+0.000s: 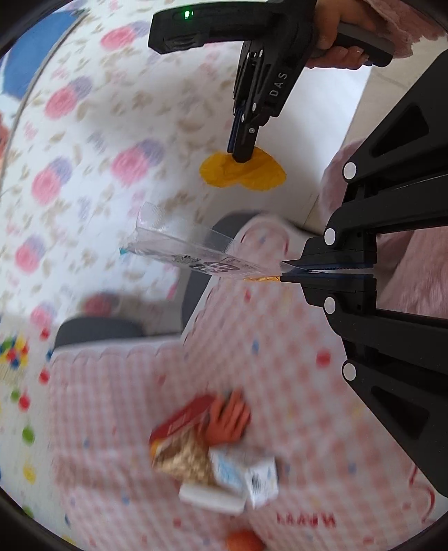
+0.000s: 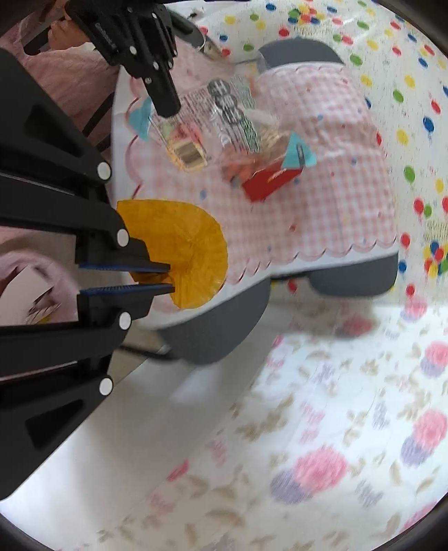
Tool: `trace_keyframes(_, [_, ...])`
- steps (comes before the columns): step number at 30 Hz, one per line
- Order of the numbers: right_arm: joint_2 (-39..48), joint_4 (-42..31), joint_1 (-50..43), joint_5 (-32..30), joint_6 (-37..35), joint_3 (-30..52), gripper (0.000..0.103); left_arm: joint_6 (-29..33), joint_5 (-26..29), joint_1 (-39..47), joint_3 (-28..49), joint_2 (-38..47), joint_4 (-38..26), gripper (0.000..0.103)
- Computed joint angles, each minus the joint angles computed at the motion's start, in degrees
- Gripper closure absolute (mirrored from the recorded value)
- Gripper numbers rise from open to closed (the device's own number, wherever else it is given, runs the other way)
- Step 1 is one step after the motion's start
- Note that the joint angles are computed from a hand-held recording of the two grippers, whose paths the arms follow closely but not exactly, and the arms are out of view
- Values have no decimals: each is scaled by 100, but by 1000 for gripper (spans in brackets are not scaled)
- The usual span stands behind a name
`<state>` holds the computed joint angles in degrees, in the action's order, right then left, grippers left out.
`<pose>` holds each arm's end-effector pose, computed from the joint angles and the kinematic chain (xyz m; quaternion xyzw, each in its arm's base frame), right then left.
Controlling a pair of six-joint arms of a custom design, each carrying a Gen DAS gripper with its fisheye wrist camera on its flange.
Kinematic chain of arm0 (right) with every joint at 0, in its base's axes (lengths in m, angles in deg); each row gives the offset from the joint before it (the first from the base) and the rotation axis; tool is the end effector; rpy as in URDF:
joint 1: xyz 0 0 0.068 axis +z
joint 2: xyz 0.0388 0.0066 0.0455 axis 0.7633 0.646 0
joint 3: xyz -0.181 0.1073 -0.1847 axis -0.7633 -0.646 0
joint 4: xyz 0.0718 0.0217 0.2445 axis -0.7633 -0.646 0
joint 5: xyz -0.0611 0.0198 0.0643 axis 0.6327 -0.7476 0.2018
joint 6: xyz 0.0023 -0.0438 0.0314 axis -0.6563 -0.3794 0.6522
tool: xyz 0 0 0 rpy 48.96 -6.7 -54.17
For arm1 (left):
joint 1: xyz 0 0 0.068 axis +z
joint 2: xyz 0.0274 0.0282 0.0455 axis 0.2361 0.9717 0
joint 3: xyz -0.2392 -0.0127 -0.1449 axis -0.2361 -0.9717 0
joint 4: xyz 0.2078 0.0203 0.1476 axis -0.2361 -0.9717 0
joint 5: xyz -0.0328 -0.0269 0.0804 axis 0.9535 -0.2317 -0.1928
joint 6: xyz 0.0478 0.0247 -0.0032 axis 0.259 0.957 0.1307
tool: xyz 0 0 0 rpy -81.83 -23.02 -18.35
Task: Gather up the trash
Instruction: 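Carry both items over the pink wastebasket and open both tools to drop them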
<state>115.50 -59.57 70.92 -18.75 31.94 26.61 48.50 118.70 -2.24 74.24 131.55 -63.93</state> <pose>0.2448 0.0760 0.2708 0.1265 0.8952 -0.0770 0.4204 0.3504 -0.1217 0.2260 0.3463 0.8070 -0.2916 0.3791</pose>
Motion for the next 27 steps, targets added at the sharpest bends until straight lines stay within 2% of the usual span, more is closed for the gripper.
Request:
trace_keyframes(5, [-712,-647,56,270,773,-771,96,248,80,-617,-92,192,-88,101])
trace_keyframes(11, [-1282,-813,-187,-193,1611,-1844,96,486,-108,-1314,8,596,-436,101])
trace_keyframes(20, [-1377,-315,-881,-805,1457,-2544,96,579,-498,-1920,372,1159,-943,99])
trace_keyframes(21, [-1341,-274,-902,-816,1465,-2562,95,547,-554,-1960,445,1236,-979,96])
trace_keyframes(22, [-1347,-255,-993,-877,1414,-2574,93,523,-600,-1979,512,1296,-1033,92])
trace_keyframes(24, [-1329,-96,-1192,-1014,1293,-2654,84,452,-655,-1965,603,1384,-1080,77])
trace_keyframes(25, [-1273,-27,-1266,-1052,1246,-2676,72,400,-648,-1937,636,1414,-1082,73])
trace_keyframes(26, [-1243,37,-1305,-1051,1231,-2703,66,355,-639,-1922,668,1437,-1090,70])
trace_keyframes(27, [-1252,61,-1328,-1061,1237,-2732,66,318,-669,-1903,681,1444,-1082,68])
